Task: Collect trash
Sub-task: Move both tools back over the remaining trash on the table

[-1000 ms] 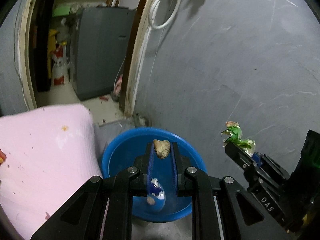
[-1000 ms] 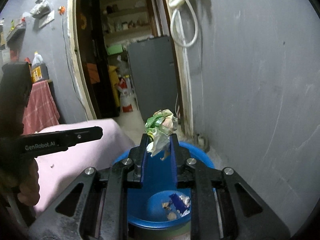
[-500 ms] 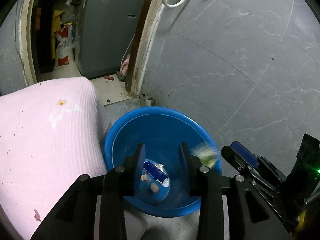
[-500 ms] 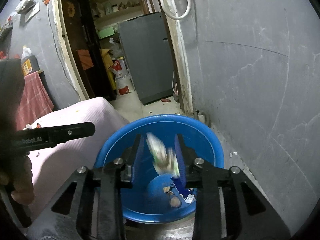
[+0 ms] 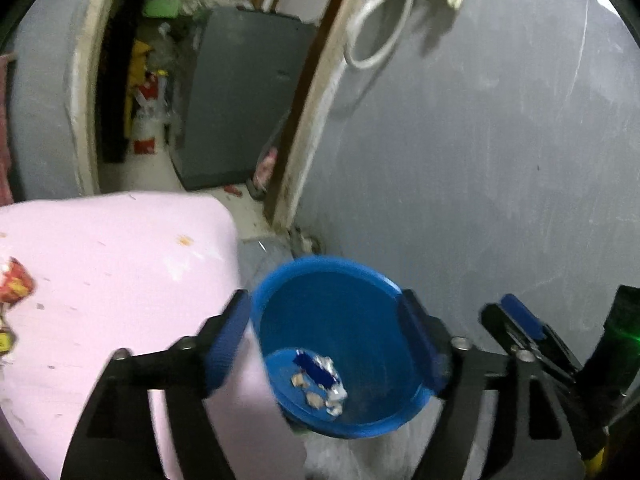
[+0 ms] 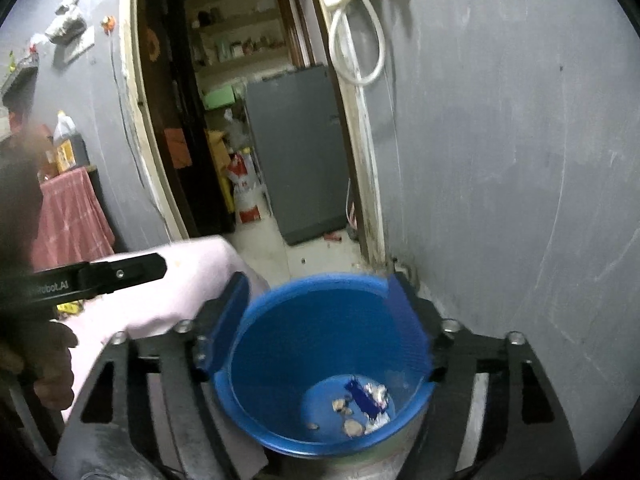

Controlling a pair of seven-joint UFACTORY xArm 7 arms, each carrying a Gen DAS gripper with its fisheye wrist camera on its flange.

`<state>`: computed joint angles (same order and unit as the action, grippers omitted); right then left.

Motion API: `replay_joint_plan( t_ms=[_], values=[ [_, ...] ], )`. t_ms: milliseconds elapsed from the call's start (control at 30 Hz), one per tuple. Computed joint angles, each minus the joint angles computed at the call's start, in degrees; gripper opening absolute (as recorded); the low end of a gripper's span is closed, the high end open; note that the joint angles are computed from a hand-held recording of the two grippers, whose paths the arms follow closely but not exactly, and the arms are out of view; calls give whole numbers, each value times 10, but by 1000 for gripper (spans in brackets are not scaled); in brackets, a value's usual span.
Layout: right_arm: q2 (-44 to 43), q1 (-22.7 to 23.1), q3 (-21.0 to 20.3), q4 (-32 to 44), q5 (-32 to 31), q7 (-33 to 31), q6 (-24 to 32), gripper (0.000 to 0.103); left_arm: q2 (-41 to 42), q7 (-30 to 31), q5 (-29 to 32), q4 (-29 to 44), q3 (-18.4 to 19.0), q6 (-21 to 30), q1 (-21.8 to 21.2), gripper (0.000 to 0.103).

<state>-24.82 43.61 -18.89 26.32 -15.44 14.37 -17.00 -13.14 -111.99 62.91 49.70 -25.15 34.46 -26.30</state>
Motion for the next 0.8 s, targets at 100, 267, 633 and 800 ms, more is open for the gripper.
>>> replay_joint_plan(
  t_ms=[100,267,633,800],
  values=[
    [-21,-32,46,-5,12,3,-17,87,-56,-22,6,-22,-16,42,2,93],
    [-53,-78,127,-4,33,13,-33,102,-154,6,-26,-54,-54,114,14,99],
    [-80,-116,264,12,67,35,-69,103,-362,108,-155,-107,-134,265,14,101],
    [-67,-128,332,34,85,39,-80,103,-453,163,-220,-123,-154,331,9,101]
  ],
)
